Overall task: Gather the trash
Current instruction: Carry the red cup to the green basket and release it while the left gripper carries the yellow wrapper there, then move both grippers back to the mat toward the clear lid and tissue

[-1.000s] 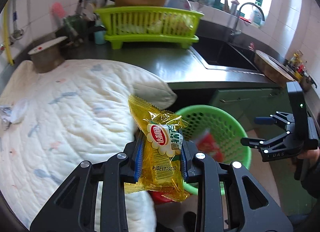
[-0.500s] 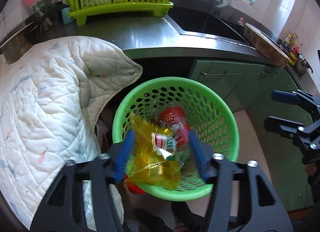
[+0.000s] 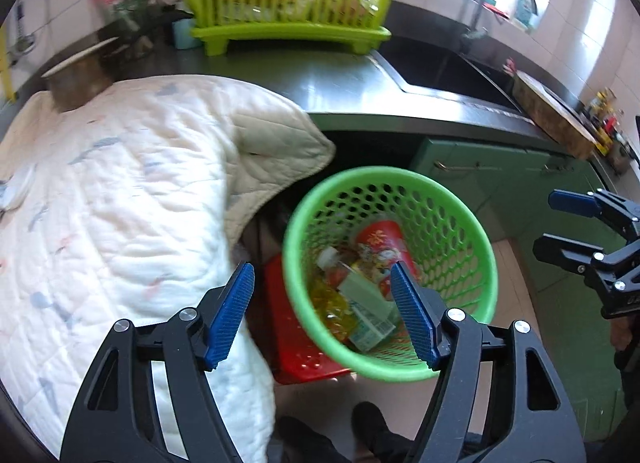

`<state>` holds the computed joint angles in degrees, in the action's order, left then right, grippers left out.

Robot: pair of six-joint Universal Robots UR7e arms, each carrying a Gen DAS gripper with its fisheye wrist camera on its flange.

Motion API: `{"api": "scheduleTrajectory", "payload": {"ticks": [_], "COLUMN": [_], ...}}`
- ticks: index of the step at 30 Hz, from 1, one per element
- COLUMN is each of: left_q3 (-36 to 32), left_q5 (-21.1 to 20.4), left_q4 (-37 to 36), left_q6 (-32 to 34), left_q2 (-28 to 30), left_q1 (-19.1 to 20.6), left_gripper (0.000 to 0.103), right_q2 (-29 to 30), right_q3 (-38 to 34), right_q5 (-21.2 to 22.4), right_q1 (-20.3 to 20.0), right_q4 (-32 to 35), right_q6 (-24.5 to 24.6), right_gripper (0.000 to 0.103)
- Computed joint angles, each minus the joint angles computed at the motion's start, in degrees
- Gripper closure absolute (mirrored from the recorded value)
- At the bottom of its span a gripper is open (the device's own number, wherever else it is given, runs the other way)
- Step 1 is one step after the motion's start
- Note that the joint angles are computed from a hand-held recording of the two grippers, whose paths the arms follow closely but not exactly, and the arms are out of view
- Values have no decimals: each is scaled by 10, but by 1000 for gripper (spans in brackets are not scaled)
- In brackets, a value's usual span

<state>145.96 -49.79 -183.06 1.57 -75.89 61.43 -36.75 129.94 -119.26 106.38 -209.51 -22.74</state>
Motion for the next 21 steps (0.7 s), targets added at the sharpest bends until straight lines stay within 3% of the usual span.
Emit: {"api": "scheduleTrajectory", "payload": {"ticks": [11,21], "left_q3": [24,0], "left_q5": [75,120], "left_q4": [36,45], "left_q6": [-11,31], "left_q2": [-152,-255], "left_q1": [18,99], "left_gripper": [27,27], "right_q2": [55,152], "right_q3": [-107,-277], "right_q5": [33,67], "right_q1": [47,101], "right_q4": [99,232], "right_q6": [-26,-48], "right_gripper": [15,15]}}
